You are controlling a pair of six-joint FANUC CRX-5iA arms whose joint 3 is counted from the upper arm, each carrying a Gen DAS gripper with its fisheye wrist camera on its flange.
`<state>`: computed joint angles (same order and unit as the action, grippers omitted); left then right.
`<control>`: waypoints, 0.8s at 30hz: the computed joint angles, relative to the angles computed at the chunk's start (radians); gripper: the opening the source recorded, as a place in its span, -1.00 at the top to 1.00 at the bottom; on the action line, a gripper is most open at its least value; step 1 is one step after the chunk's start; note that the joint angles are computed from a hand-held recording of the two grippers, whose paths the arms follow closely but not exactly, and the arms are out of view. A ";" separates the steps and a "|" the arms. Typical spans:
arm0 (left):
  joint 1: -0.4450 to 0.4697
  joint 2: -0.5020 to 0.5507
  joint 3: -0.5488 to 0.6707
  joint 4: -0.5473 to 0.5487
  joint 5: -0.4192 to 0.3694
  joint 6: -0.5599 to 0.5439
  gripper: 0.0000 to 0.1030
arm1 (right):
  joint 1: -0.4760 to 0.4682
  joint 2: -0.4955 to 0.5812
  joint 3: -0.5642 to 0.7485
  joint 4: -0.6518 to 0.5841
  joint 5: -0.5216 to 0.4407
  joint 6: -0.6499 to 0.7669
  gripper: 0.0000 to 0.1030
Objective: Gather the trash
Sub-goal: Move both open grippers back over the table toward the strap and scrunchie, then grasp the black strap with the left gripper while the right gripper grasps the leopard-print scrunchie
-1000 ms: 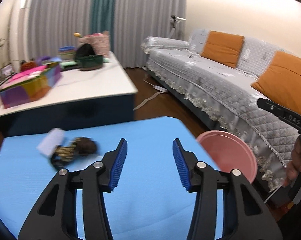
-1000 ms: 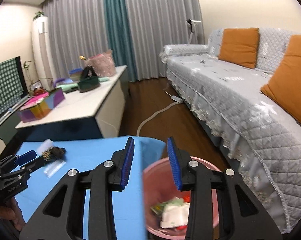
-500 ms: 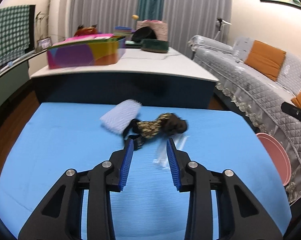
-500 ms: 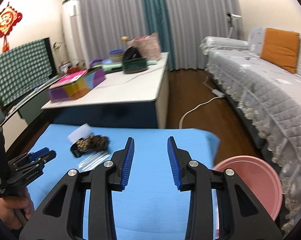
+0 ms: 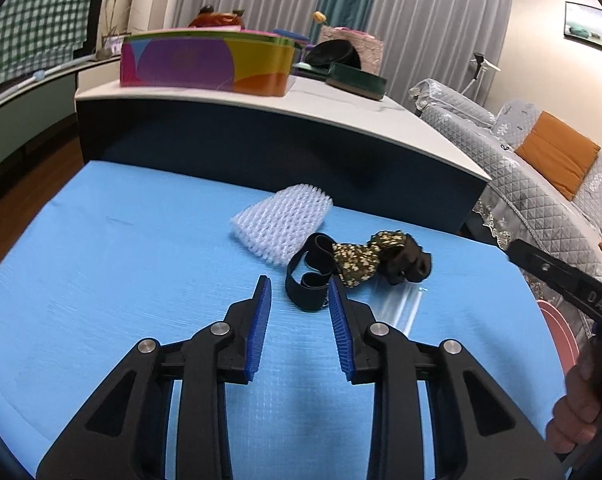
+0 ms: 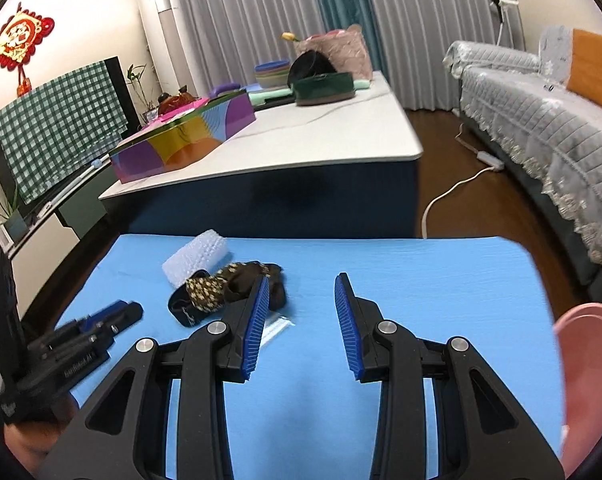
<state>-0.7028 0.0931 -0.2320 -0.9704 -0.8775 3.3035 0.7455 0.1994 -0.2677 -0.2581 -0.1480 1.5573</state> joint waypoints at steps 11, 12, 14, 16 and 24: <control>0.067 0.014 -0.014 0.018 0.082 0.033 0.43 | -0.017 0.151 0.207 -0.225 -0.148 0.225 -0.22; 0.073 0.014 -0.015 0.019 0.094 0.035 0.43 | -0.016 0.160 0.217 -0.224 -0.154 0.226 -0.24; 0.086 0.021 -0.012 0.033 0.117 0.011 0.42 | -0.015 0.179 0.236 -0.219 -0.171 0.220 -0.25; 0.103 0.032 -0.005 0.062 0.130 -0.028 0.42 | -0.016 0.194 0.249 -0.217 -0.184 0.215 -0.25; 0.148 0.062 0.010 0.175 0.154 -0.139 0.53 | -0.012 0.215 0.267 -0.189 -0.212 0.192 -0.15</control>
<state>-0.5543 0.1546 -0.2223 -0.7953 -0.7231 3.1648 0.7335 0.4147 -0.0006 -0.4469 -0.3596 1.7491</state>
